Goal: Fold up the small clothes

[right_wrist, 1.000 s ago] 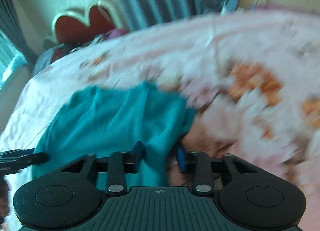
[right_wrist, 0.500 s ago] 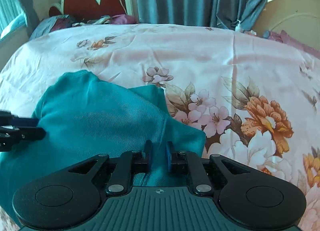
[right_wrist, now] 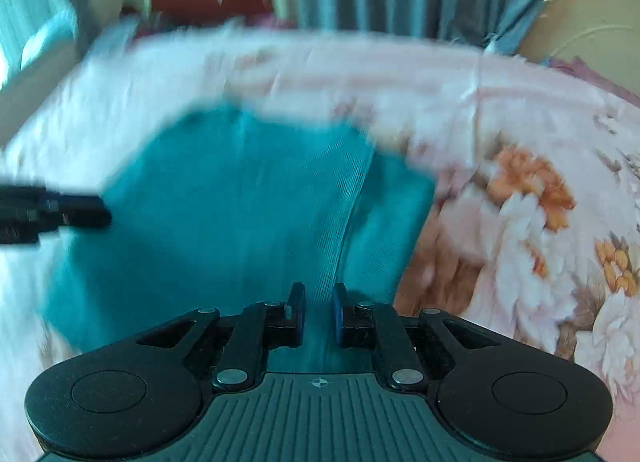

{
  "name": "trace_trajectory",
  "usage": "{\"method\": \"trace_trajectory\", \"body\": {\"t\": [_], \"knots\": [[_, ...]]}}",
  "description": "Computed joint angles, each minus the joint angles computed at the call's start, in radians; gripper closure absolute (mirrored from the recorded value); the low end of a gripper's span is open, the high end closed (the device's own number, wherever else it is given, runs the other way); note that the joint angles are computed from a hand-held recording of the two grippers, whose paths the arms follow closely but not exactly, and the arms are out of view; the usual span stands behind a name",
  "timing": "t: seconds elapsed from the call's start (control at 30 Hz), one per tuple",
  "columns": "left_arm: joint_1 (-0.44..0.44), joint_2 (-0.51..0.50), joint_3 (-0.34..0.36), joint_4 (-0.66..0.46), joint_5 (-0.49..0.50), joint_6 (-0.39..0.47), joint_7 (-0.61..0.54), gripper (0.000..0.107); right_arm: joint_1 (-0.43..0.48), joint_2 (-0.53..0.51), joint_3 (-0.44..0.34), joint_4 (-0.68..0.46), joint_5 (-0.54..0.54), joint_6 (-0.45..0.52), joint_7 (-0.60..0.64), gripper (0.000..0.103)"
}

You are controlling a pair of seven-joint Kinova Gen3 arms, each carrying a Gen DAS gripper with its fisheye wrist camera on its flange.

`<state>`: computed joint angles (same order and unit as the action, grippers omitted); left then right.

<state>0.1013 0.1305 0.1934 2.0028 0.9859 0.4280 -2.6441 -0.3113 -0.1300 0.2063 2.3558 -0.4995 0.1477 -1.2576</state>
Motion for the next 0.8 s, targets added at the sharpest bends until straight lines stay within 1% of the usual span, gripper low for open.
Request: {"method": "trace_trajectory", "body": {"t": [0.03, 0.07, 0.1, 0.17, 0.2, 0.27, 0.3, 0.33, 0.37, 0.4, 0.43, 0.47, 0.53, 0.57, 0.6, 0.63, 0.67, 0.7, 0.73, 0.77, 0.8], "knots": [[0.02, 0.017, -0.013, -0.027, -0.017, -0.01, 0.019, 0.071, 0.021, 0.017, -0.01, -0.016, -0.008, -0.017, -0.002, 0.091], [0.059, 0.039, -0.043, -0.063, -0.051, -0.019, 0.053, 0.071, 0.061, 0.045, -0.033, -0.046, -0.032, -0.023, 0.013, 0.091], [0.105, 0.062, -0.088, -0.101, -0.082, -0.016, 0.094, 0.071, 0.082, 0.073, -0.037, -0.077, -0.072, -0.012, 0.043, 0.091], [0.191, 0.123, -0.18, -0.183, -0.12, 0.009, 0.175, 0.071, 0.096, 0.143, -0.009, -0.149, -0.143, 0.045, 0.093, 0.091], [0.231, 0.161, -0.227, -0.226, -0.144, 0.025, 0.216, 0.071, 0.114, 0.179, -0.014, -0.181, -0.157, 0.073, 0.099, 0.091], [0.318, 0.228, -0.319, -0.288, -0.223, 0.045, 0.296, 0.071, 0.105, 0.241, 0.01, -0.218, -0.137, 0.108, 0.085, 0.091], [0.347, 0.253, -0.35, -0.3, -0.249, 0.037, 0.318, 0.069, 0.108, 0.254, 0.004, -0.221, -0.106, 0.104, 0.059, 0.091], [0.357, 0.259, -0.361, -0.296, -0.259, 0.015, 0.324, 0.068, 0.095, 0.248, 0.011, -0.211, -0.075, 0.084, 0.018, 0.091], [0.348, 0.252, -0.359, -0.286, -0.252, 0.004, 0.33, 0.069, 0.07, 0.231, 0.037, -0.202, -0.044, 0.08, -0.023, 0.091], [0.321, 0.23, -0.338, -0.263, -0.229, -0.006, 0.319, 0.072, 0.06, 0.208, 0.044, -0.182, -0.027, 0.06, -0.047, 0.091], [0.276, 0.201, -0.299, -0.232, -0.19, -0.016, 0.292, 0.072, 0.061, 0.179, 0.033, -0.157, -0.026, 0.033, -0.055, 0.091], [0.233, 0.166, -0.252, -0.196, -0.165, -0.03, 0.251, 0.072, 0.078, 0.142, 0.003, -0.131, -0.032, 0.014, -0.054, 0.091], [0.154, 0.115, -0.16, -0.137, -0.122, -0.048, 0.17, 0.072, 0.137, 0.104, -0.081, -0.101, 0.004, 0.0, -0.075, 0.091], [0.121, 0.093, -0.114, -0.104, -0.087, -0.063, 0.129, 0.072, 0.172, 0.097, -0.127, -0.098, 0.045, 0.008, -0.108, 0.091], [0.09, 0.075, -0.072, -0.075, -0.047, -0.078, 0.09, 0.072, 0.193, 0.097, -0.155, -0.1, 0.08, 0.024, -0.148, 0.091], [0.063, 0.053, -0.032, -0.042, -0.006, -0.094, 0.054, 0.072, 0.202, 0.095, -0.167, -0.102, 0.1, 0.045, -0.185, 0.091], [0.054, 0.027, -0.01, -0.007, 0.033, -0.112, 0.02, 0.072, 0.21, 0.085, -0.177, -0.097, 0.106, 0.061, -0.205, 0.091], [0.058, 0.004, -0.002, 0.02, 0.056, -0.128, -0.001, 0.072, 0.199, 0.061, -0.173, -0.079, 0.1, 0.061, -0.209, 0.091], [0.058, -0.028, 0.007, 0.053, 0.066, -0.135, -0.005, 0.072, 0.17, 0.028, -0.154, -0.054, 0.082, 0.055, -0.197, 0.091], [0.076, -0.047, -0.001, 0.074, 0.062, -0.139, 0.007, 0.072, 0.144, -0.009, -0.14, -0.026, 0.068, 0.049, -0.18, 0.091], [0.105, -0.068, -0.019, 0.099, 0.041, -0.151, 0.034, 0.072, 0.134, -0.053, -0.144, 0.003, 0.07, 0.055, -0.172, 0.091]]}}
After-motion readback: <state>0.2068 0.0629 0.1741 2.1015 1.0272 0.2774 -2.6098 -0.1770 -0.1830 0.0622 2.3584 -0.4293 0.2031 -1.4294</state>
